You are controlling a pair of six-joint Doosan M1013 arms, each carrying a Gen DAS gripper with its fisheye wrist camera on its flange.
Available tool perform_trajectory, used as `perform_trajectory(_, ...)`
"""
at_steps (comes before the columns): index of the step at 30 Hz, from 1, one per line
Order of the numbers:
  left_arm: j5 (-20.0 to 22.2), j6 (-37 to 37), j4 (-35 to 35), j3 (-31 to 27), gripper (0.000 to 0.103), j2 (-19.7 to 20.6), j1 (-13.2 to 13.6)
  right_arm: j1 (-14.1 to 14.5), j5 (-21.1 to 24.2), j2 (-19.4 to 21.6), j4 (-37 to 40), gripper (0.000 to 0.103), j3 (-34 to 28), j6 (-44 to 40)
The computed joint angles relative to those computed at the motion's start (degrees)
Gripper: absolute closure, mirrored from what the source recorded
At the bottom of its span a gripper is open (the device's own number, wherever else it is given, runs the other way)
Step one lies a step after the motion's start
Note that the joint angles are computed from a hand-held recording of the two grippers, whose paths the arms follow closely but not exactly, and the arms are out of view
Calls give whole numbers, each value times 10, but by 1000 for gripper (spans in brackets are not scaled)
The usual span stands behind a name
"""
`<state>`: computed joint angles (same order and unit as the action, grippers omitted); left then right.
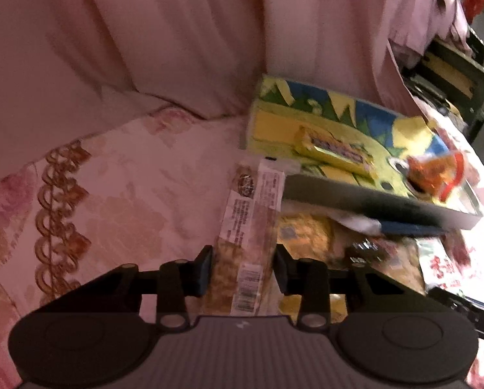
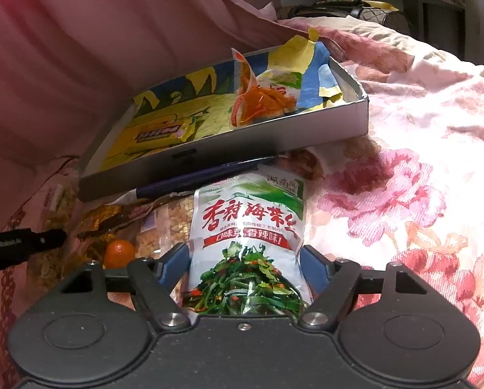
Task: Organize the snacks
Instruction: 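Grasp the clear granola bar pack with the left tool while the right grasps the seaweed bag, then carry the granola pack and seaweed bag with both tools over the tray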
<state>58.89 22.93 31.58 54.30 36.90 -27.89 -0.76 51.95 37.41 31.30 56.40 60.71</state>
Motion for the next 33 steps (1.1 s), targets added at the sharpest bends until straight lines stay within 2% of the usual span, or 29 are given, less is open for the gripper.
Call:
perform_trajectory(6,40,38,-19,-24,64,10,-14,-2,8,-9,-1,35,10,6)
perform_trajectory(10,43,29,-42,-22,64,4,-18,-4,7,-18,-2,40,22,7)
perform_trajectory(14,34,6,-62,-13,64,-4,-21,-6,2,-28,-4,49,35,5)
perform_trajectory(21,30,-43,-65,-5,64,-12,-30,-10,-12,-46,18,64,61,-43)
perform_trajectory(33,-6,-103,-16,24,65,-38,-57,-27,-6,-84,102,67,113,-151)
